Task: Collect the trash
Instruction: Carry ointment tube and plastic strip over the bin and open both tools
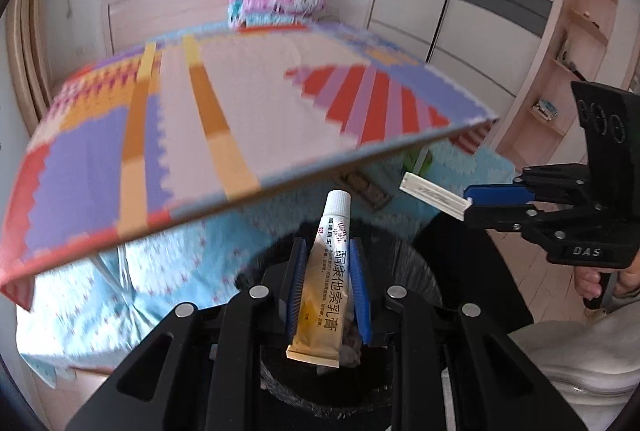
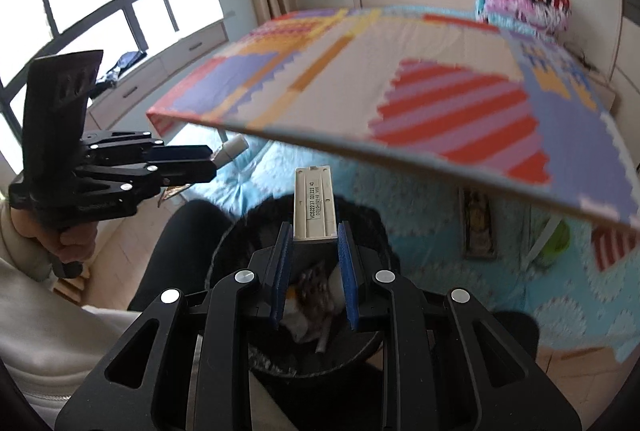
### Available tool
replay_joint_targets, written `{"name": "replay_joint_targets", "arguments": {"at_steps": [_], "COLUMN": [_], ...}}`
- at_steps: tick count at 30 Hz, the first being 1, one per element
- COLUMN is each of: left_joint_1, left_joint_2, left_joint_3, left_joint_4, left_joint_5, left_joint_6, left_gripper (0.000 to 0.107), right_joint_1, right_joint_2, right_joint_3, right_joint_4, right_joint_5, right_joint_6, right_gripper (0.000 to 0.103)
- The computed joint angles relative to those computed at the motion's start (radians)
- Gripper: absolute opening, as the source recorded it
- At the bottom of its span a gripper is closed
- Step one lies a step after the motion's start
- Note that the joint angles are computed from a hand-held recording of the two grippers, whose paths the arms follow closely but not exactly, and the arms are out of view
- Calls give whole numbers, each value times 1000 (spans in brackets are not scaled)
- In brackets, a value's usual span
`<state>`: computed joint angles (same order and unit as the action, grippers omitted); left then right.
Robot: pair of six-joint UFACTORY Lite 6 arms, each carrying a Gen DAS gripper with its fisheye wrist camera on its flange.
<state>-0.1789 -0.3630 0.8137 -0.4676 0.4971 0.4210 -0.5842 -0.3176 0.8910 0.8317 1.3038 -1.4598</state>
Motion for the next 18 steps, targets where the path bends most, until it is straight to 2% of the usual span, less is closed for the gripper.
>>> {"name": "replay_joint_targets", "arguments": {"at_steps": [15,16,18], "left_joint_1": [-38,-43,-77], "left_joint_2": [241,259,288], "left_joint_3": [-116,-118,-114], "left_joint_4": [-197,-203,-105], "left_joint_5": [-133,-142,-177], "left_joint_6": [134,135,37], "left_gripper": [22,22,22], "right_joint_1": [194,209,239], "right_joint_2": [-1,3,16], "right_joint_3": [-256,-267,-279], "right_joint_4": [-105,-106,-112], "right_joint_5": [-257,-273,-304], "right_joint_6": [49,53,62], "right_gripper": [23,23,23]}}
